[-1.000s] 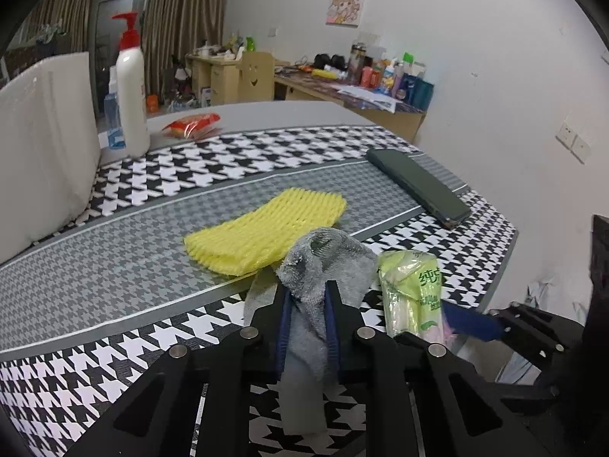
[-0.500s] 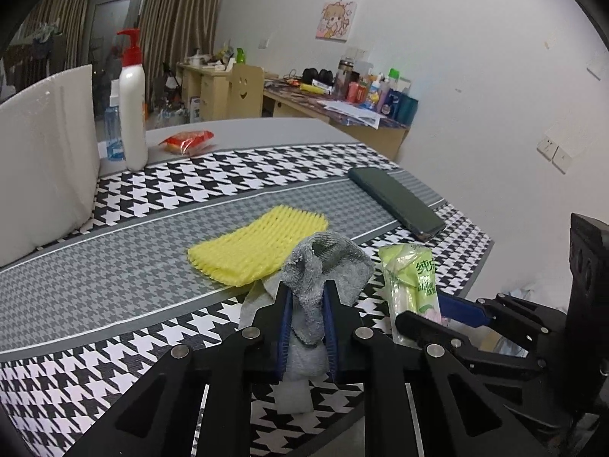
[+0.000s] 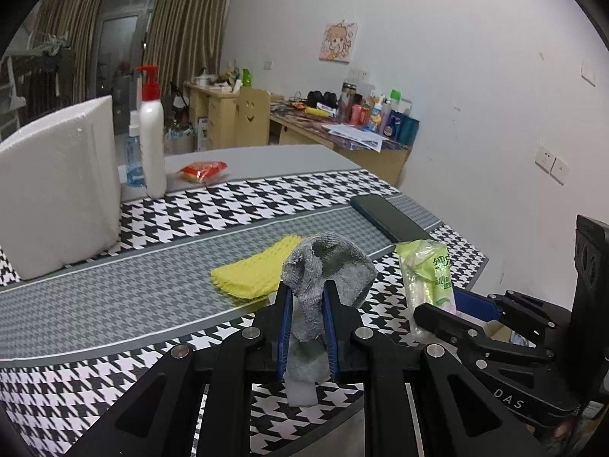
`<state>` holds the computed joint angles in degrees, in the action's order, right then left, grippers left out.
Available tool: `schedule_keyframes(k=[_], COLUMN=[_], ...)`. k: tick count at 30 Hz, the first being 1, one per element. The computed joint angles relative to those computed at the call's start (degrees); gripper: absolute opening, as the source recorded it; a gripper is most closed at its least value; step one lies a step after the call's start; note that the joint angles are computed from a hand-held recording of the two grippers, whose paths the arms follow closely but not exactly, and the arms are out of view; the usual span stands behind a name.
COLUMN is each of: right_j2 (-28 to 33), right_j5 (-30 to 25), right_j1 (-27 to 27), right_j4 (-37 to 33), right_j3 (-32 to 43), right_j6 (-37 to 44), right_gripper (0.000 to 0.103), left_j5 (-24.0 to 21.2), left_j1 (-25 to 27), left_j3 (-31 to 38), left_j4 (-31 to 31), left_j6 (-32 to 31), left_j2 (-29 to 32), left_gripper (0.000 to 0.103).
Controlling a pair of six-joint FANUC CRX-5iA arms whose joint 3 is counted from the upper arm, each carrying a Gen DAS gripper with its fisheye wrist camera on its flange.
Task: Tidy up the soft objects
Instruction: 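Lift the grey sock with the left tool while the right tool lifts the snack bag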
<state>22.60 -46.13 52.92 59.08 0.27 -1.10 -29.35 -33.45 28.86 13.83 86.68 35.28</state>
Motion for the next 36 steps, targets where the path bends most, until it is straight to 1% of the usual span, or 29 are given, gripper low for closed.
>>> schedule_keyframes(k=[6,12,19,23,28,32,34,36], right_j2=[-0.5,-0.76,-0.29,-0.2,0.29,0.83,0.97,1.07], right_j5=[-0.09,0.16,0.24,1.04,1.81,2.0,2.08,2.45], right_j1=[0.35,0.6,0.57,0.45,0.46,0.56,0.55,0.33], right_j4=[2.3,4.59,5.3,6.97,8.0,8.19,8.42,8.63], right_j3=[-0.63,-1.04,-0.09,-0.01,0.69,1.56,1.8,1.94], right_j6=[-1.78,-3.2,-3.62,-4.22,-4.14,-3.6,-3.59,-3.52], right_gripper=[0.042,0.042,0.042,0.042,0.042,0.042,0.042,0.042], left_j5=[2.51,2.8,3.75,4.36,3.84,4.14,4.47,4.49], left_j1=[0.09,0.36,0.77,1.05,1.18,1.31,1.49,1.7], left_j3=[-2.75,-3.23,-5.01,-5.95,-5.96,-6.36,-6.75,-6.7], left_j4=[-0.79,-4.34,-6.23,-8.65,-11.76,-12.64,-12.28,-12.18], left_j6=[0.24,3.64,5.03,7.34,10.76,11.62,10.98,10.78], left_j2=[-2.38,-3.85,-6.16,-7.63,-8.43,-9.01,-9.23,-9.27], left_gripper=[0.017,0.017,0.017,0.017,0.017,0.017,0.013,0.013])
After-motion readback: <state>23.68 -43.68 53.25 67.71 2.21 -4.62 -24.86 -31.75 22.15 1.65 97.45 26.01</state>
